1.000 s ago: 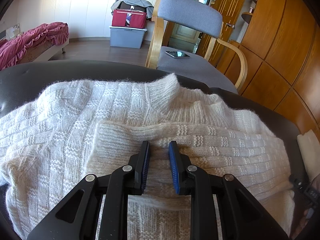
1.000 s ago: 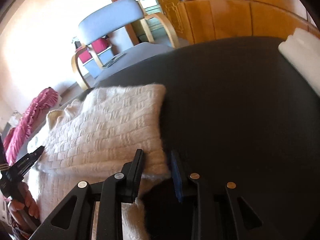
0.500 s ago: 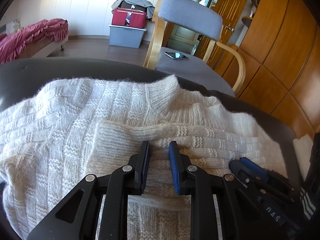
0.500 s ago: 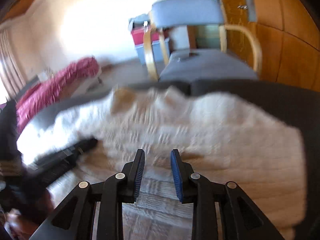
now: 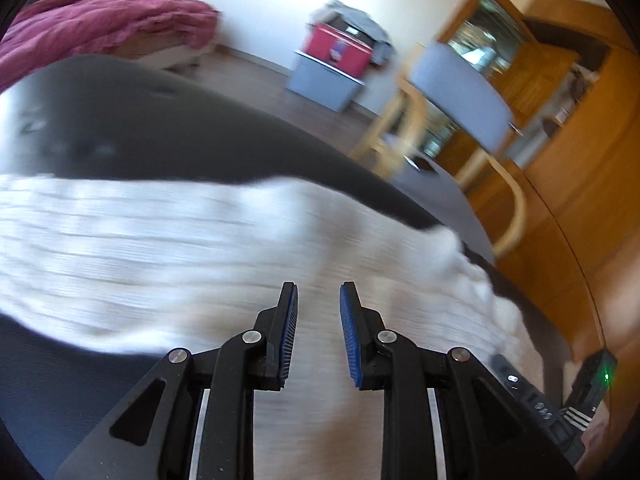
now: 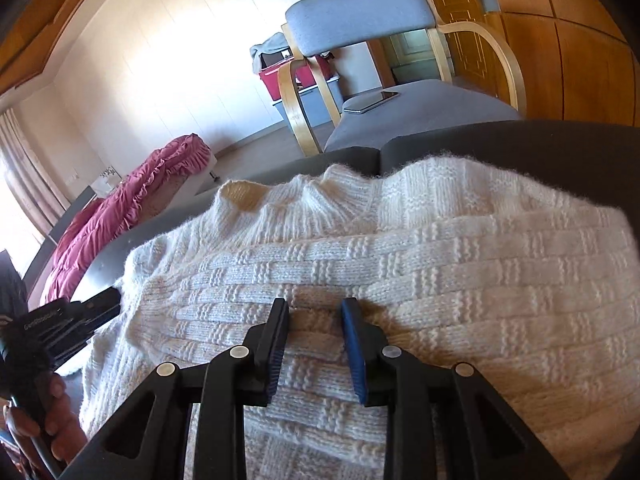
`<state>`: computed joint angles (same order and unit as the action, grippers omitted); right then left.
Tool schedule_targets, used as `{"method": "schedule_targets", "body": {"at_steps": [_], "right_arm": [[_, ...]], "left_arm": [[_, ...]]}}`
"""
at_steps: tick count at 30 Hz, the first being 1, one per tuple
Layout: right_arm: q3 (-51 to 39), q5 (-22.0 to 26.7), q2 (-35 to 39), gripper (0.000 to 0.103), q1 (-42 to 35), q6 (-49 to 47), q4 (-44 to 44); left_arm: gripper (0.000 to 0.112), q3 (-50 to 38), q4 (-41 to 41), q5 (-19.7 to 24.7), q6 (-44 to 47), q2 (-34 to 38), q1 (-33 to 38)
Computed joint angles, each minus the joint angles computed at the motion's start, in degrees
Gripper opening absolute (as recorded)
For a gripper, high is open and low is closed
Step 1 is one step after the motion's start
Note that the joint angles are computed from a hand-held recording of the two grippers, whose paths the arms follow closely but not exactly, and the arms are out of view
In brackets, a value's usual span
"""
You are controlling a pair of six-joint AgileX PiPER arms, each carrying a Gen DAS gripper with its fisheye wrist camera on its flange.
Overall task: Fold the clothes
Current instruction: 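Grasp the sweater's side edge with the left gripper and lift it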
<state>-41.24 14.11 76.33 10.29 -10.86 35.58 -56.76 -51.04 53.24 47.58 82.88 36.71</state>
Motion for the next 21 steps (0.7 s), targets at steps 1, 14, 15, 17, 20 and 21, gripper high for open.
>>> {"method": "schedule_targets", "body": {"at_steps": [1,14,15,17,20,21], "right_arm": [[0.09,0.15,-0.13,0.027,-0.17,-0.75,0.79],[0.78,0.61,-0.8,0.027,-0.84,-4.37,4.93],[0.82,0.55,-0.8,0.027,-0.81,-4.31,4.87],[0.84,0.51,-0.69,0.027,-0.9,-4.84,5.34],[0.78,0.47,-0.35,0.027,-1.2,-6.54,6.87],[0.83,0.5,-0.4,0.027,-1.25,-6.82,7.18]], "left_arm": [[0.024,-1.63,0.12,1.21,0.66,1.45,3.81],[0.044,-30.21,0.75,12.05,-13.99,27.75,37.83],[0.044,-31.37,0.81,12.87,-14.63,29.33,38.92],[0.044,-31.2,-2.71,14.71,-12.6,31.3,40.72],[0.044,-30.17,-6.13,15.0,-9.17,32.26,41.31],[0.044,-29.87,-6.17,14.06,-8.64,32.06,40.73]]}}
